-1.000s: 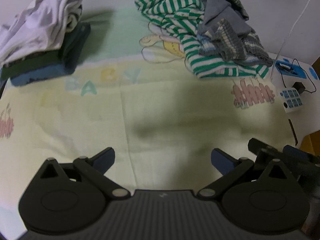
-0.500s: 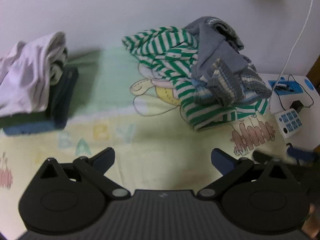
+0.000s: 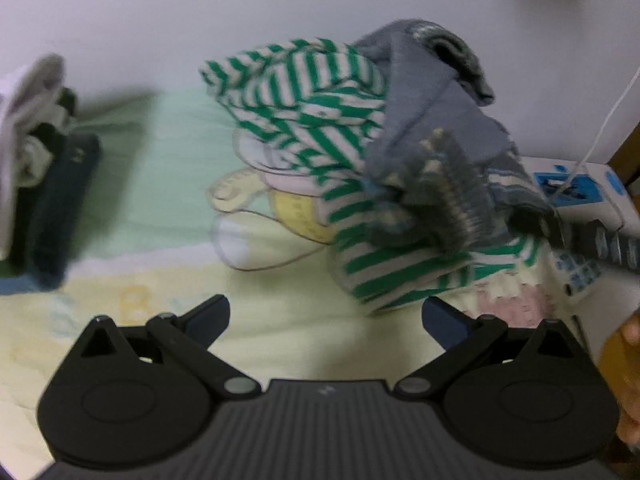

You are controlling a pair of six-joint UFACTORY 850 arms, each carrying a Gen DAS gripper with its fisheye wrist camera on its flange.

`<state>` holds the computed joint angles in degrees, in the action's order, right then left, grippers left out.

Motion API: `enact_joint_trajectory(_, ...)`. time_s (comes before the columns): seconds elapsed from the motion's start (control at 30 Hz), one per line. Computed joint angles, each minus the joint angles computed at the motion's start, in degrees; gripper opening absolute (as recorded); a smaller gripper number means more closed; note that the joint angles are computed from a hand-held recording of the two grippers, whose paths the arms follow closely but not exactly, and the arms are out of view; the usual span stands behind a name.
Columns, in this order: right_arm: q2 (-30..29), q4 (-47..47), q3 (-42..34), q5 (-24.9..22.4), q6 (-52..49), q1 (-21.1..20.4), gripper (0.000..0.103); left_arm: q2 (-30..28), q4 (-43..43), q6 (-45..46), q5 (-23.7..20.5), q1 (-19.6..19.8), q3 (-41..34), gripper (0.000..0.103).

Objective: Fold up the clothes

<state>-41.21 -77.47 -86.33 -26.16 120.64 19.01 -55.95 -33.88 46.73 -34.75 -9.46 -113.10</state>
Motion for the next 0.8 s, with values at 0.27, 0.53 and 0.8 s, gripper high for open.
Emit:
enact_joint_trajectory(0.27,-7.5,-5.6,-10.6,0.9,1.7,-2.5,0.078,3.8,1.2,2.2,5.6,-1.1,7.2,0.102)
enact_joint_trajectory(0.53,-9.4,-13.4,-12.1,4.0,3.9,-2.8,0.014,7.3,2.5,4.4,11.2,0.6,13.3,0.102)
enact_joint_trajectory(0.8,-0.9,-33.5,0.2,4.4,16.8,0.2,0.011,12.0,-4.1,8.6,14.6,2.9,19.5,0.102)
